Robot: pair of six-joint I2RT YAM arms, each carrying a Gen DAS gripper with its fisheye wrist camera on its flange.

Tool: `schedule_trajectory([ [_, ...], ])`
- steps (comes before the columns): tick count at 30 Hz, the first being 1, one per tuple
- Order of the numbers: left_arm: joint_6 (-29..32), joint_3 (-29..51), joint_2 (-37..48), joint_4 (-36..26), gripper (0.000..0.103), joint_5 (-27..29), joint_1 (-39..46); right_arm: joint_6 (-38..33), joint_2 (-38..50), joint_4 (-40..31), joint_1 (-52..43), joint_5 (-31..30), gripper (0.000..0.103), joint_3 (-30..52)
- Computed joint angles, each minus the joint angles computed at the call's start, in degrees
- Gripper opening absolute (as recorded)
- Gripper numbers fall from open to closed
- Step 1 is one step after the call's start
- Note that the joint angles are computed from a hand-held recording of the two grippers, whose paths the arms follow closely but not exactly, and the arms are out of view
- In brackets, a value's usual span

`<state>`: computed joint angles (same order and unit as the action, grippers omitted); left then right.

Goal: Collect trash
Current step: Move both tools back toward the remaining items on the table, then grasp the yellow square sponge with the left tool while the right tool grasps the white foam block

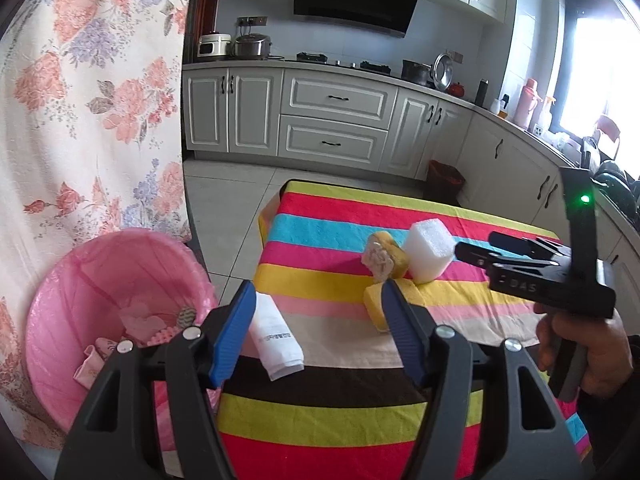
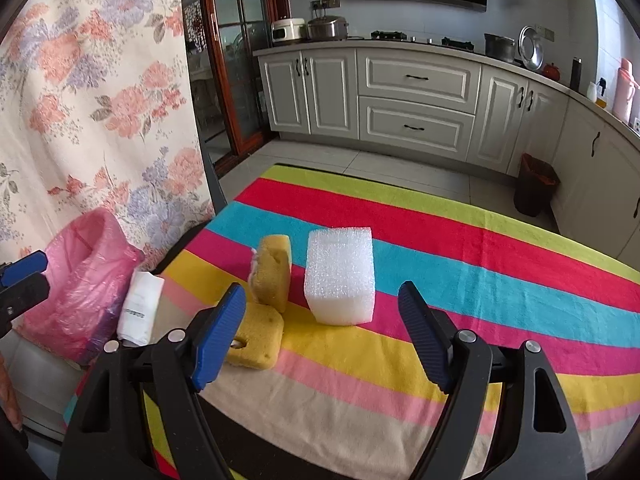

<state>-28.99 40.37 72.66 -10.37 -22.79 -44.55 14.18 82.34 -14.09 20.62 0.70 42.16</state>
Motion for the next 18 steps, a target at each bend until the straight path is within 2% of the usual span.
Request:
schedule_trajectory([
  [11,1.22,2.5,10.08,5.8,0.067,3.35,1.72,-3.55,13.89,6.8,-3.4,-2.96,0.071,3.75],
  [14,1.67,3.75,13.08,7.1,0.068,4.19,1.52,-4.55,16.55,8.0,-4.36,-4.26,0.064,4.27],
  [16,1.68,4.87,15.5,7.97,0.07,4.58,1.19,-5.18,17.54,8.43,-5.36,-5.76,0.051,4.32],
  [18,1.48,5.67,17.11,8.54,0.07,5.07,1.0,-6.08,17.7,9.16,-6.1,-6.96,0.05,3.84],
])
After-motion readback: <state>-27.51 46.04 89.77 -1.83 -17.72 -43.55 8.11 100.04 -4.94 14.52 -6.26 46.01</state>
